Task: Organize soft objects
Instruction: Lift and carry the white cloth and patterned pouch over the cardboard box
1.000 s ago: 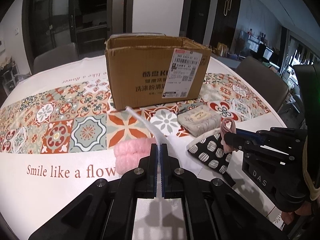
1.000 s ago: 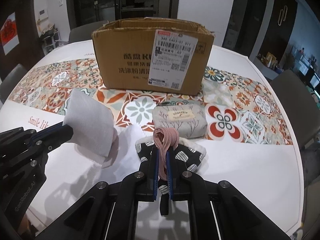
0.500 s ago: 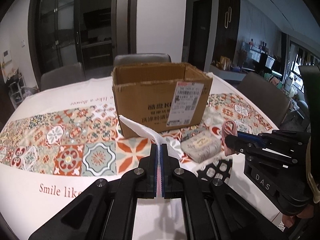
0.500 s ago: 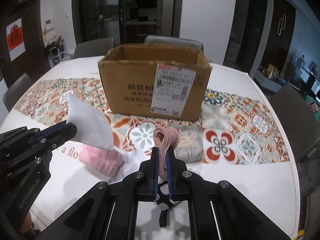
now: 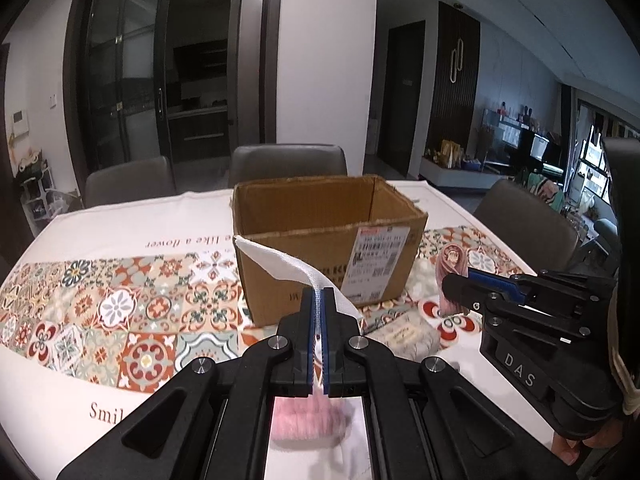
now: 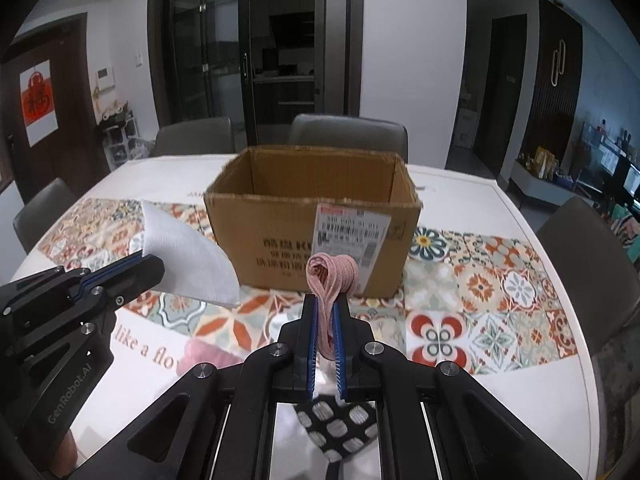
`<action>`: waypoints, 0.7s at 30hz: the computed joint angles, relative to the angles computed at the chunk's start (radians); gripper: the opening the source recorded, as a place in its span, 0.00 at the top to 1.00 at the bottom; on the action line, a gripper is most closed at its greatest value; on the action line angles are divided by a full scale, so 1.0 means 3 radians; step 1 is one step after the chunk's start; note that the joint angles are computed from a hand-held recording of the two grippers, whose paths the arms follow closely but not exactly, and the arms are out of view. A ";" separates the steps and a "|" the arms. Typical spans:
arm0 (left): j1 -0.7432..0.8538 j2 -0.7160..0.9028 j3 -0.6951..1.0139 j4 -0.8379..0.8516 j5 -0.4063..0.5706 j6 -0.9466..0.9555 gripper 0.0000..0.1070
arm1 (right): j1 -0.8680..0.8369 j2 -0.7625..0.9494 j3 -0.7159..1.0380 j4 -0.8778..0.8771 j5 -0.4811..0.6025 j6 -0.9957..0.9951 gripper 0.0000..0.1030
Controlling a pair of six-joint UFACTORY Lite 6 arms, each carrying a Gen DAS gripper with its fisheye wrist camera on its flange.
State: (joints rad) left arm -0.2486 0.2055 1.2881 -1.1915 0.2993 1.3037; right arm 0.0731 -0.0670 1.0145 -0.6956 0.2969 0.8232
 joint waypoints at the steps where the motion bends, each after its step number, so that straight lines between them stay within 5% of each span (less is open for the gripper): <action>1: -0.0001 0.0008 0.0031 -0.0041 -0.0011 0.0047 0.96 | -0.0005 0.0020 0.0038 -0.0004 -0.0013 0.0002 0.91; 21: -0.0063 0.0714 0.1346 -0.0116 -0.0020 0.0055 0.96 | -0.0232 0.0563 0.0991 0.0002 -0.0217 -0.0069 0.91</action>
